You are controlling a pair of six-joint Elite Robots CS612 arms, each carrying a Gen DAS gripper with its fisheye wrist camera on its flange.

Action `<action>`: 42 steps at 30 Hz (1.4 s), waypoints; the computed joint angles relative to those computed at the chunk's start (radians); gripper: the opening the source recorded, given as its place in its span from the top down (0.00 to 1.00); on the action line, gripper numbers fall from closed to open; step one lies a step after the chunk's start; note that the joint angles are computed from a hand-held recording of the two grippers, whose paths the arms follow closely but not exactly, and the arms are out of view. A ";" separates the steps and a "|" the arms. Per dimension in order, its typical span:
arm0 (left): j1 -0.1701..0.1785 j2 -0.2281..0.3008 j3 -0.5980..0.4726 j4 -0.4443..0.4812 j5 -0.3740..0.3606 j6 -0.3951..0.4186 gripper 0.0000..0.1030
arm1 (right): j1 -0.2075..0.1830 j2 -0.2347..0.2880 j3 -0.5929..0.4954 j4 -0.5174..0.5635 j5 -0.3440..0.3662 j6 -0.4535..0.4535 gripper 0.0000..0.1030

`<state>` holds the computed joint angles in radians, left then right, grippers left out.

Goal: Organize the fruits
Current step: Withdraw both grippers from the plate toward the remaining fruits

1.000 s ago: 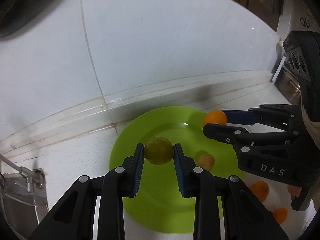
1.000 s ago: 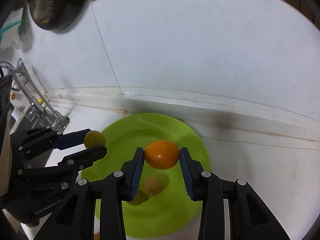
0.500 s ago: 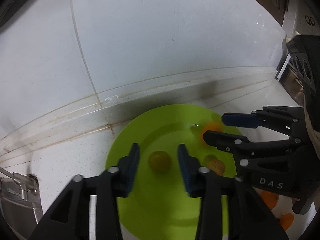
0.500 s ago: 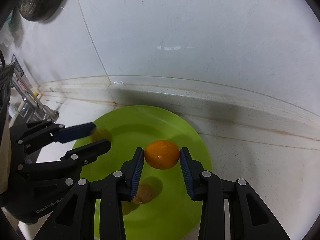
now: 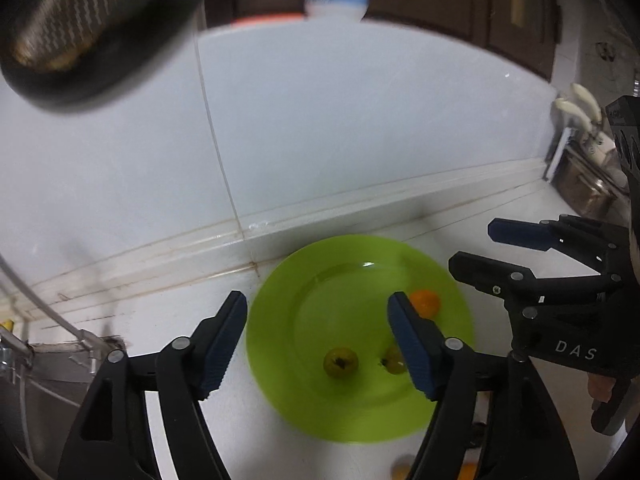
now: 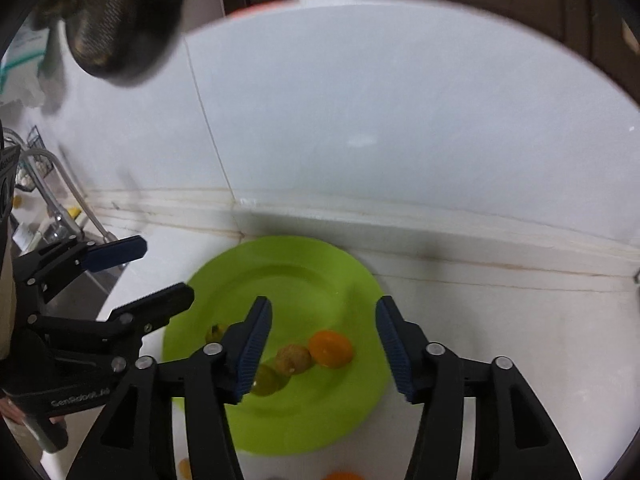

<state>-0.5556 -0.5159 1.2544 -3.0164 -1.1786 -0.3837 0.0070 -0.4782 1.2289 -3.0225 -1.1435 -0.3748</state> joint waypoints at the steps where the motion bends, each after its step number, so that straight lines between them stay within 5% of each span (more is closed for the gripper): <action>1: -0.006 -0.008 0.014 -0.015 0.008 0.004 0.27 | -0.002 -0.009 0.018 -0.027 0.000 0.004 0.44; 15: -0.090 -0.107 0.217 -0.210 0.095 0.048 0.14 | -0.047 -0.132 0.300 -0.385 -0.031 0.107 0.29; 42: -0.179 -0.104 0.327 -0.306 0.114 0.029 0.14 | -0.106 -0.190 0.542 -0.456 -0.047 0.068 0.29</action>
<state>-0.7346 -0.6203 1.5811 -3.3226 -1.0649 -0.3549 -0.0991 -0.6686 1.7713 -3.4788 -1.1907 -0.3064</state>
